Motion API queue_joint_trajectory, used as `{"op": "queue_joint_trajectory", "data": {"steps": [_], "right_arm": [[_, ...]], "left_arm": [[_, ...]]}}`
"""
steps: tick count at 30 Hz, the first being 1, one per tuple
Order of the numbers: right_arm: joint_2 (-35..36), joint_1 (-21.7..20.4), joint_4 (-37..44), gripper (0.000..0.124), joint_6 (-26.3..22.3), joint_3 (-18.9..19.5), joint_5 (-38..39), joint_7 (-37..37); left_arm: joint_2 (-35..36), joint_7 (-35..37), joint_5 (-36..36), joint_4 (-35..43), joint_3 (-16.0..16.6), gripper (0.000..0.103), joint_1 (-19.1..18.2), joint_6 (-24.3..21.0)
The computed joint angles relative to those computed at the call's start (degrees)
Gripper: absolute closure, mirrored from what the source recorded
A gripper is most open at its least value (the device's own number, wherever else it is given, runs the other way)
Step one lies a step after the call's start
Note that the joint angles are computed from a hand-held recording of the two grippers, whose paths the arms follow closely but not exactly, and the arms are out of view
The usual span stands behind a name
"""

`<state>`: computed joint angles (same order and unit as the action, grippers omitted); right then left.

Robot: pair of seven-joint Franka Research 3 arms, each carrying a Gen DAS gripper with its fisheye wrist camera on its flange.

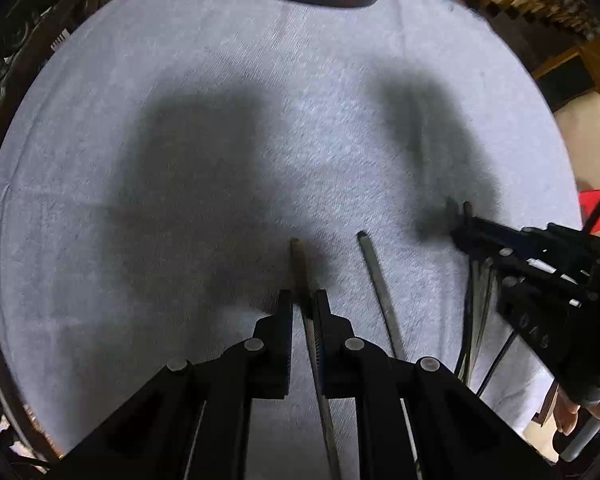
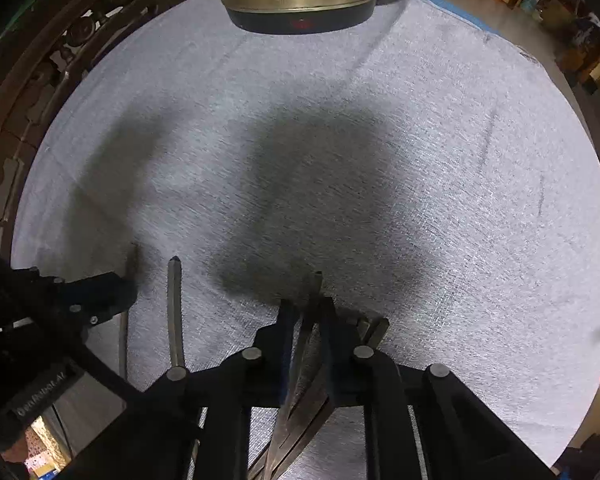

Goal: Organize utensils
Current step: 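Grasp chopsticks with the right tool while the left tool grasps a chopstick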

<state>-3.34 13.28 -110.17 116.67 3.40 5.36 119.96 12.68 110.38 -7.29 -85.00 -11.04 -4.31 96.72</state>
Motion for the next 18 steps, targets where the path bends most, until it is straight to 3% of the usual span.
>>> {"op": "queue_joint_trajectory", "data": {"steps": [3,7,10,14,16,18], "right_arm": [[-0.57,-0.27,-0.88,0.111,1.14,-0.37,1.64,-0.70],[-1.29,-0.76,-1.86,0.111,1.79,-0.66,2.78,-1.77],[-1.64,-1.15,-2.33,0.111,2.08,-0.79,3.49,-2.12],[-2.18,-1.47,-2.98,0.112,2.93,-0.73,3.36,-2.37],[-2.65,-1.10,-3.45,0.115,3.14,-0.03,2.41,-1.31],[-2.73,-1.10,-3.44,0.115,3.02,-0.03,2.06,-0.99]], "left_arm": [[1.94,-1.91,1.26,2.98,0.02,0.090,-0.45,-2.80],[2.57,-1.37,0.91,4.02,-0.76,0.061,-0.83,-4.03],[1.51,-0.43,1.25,2.35,-1.12,0.046,-1.43,-3.03],[1.36,0.04,0.77,1.78,-0.88,0.047,-1.42,-1.35],[0.99,-0.01,1.64,1.20,-0.51,0.063,-1.30,-0.23],[0.87,-0.01,2.69,0.87,-0.19,0.072,-1.16,0.54]]}}
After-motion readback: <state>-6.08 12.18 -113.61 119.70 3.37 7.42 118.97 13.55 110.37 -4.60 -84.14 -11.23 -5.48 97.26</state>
